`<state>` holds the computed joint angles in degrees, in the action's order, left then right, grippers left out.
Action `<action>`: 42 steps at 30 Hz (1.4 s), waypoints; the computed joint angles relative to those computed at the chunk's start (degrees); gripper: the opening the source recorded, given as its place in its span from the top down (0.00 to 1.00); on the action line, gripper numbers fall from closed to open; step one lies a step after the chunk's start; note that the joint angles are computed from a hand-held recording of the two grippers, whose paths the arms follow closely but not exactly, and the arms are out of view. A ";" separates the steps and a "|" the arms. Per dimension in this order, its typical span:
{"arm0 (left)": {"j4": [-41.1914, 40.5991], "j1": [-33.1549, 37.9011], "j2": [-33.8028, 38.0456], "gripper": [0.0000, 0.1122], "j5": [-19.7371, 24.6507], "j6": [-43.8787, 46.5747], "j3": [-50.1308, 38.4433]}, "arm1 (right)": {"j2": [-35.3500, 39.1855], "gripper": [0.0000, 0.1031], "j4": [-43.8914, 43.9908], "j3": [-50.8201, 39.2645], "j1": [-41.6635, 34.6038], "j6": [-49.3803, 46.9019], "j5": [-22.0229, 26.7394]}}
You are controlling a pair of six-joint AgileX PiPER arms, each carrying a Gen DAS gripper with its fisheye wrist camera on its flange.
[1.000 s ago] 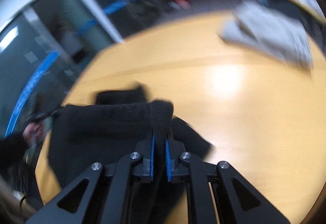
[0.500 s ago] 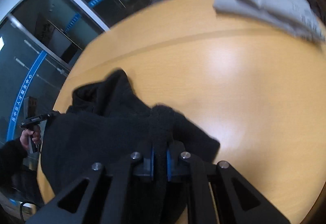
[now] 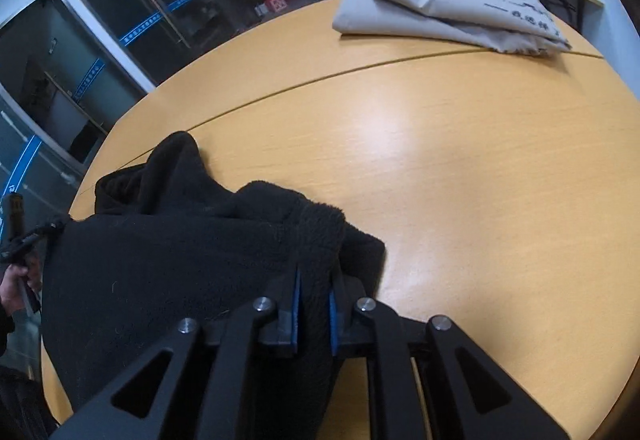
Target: Fold clothes
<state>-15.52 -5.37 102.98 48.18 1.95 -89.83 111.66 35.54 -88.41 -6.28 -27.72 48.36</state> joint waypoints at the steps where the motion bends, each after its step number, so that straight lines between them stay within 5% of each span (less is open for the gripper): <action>1: 1.57 -0.93 0.86 0.84 -0.40 -1.07 -0.09 | -0.63 0.84 -2.66 -0.18 0.55 2.19 -0.03; 4: 3.39 -2.04 -1.43 0.81 -3.26 -1.74 2.04 | -4.25 0.56 -12.33 -0.54 2.13 9.93 1.42; 7: 0.67 -0.44 -7.81 0.70 -3.61 0.78 4.74 | -14.68 0.34 -10.23 5.69 -1.40 9.69 2.26; 9: 3.59 -0.22 -13.54 0.42 -3.33 0.34 6.53 | -23.43 0.22 -6.09 12.24 -4.27 9.39 4.28; 11: 7.64 0.28 -19.57 0.29 -2.54 -0.71 7.98 | -32.32 0.19 -3.91 19.65 -7.22 11.71 8.82; 17: 8.71 8.46 -26.38 0.12 7.63 8.39 2.45 | -53.02 0.18 -4.19 39.72 -11.72 22.18 21.01; 20: 5.38 10.95 -24.21 0.10 13.29 17.65 -1.45 | -56.12 0.18 -1.94 46.10 -9.11 25.96 18.65; 23: 1.89 6.07 -19.36 0.10 14.96 27.39 -1.75 | -55.45 0.18 1.97 49.93 -2.63 27.67 9.68; 28: 1.99 -4.34 -9.84 0.15 9.79 34.73 0.26 | -52.13 0.18 12.20 56.67 2.29 26.03 -7.21; 33: 1.98 -8.53 -4.41 0.19 5.39 36.38 2.35 | -47.81 0.16 29.13 59.71 4.56 14.20 -20.39; 34: 1.64 -8.90 -4.33 0.19 4.14 36.83 3.33 | -46.51 0.22 29.59 59.11 5.81 13.90 -22.25; 36: 0.71 -9.28 -4.75 0.20 2.54 37.19 4.85 | -44.76 0.54 28.19 58.10 7.35 15.10 -24.71; 38: -0.36 -9.43 -5.56 0.21 1.53 37.22 6.10 | -43.88 0.70 23.57 57.07 8.55 19.23 -26.55; 42: -2.48 -10.24 -9.01 0.21 2.55 37.88 8.36 | -45.75 0.75 1.17 51.35 9.13 37.80 -24.45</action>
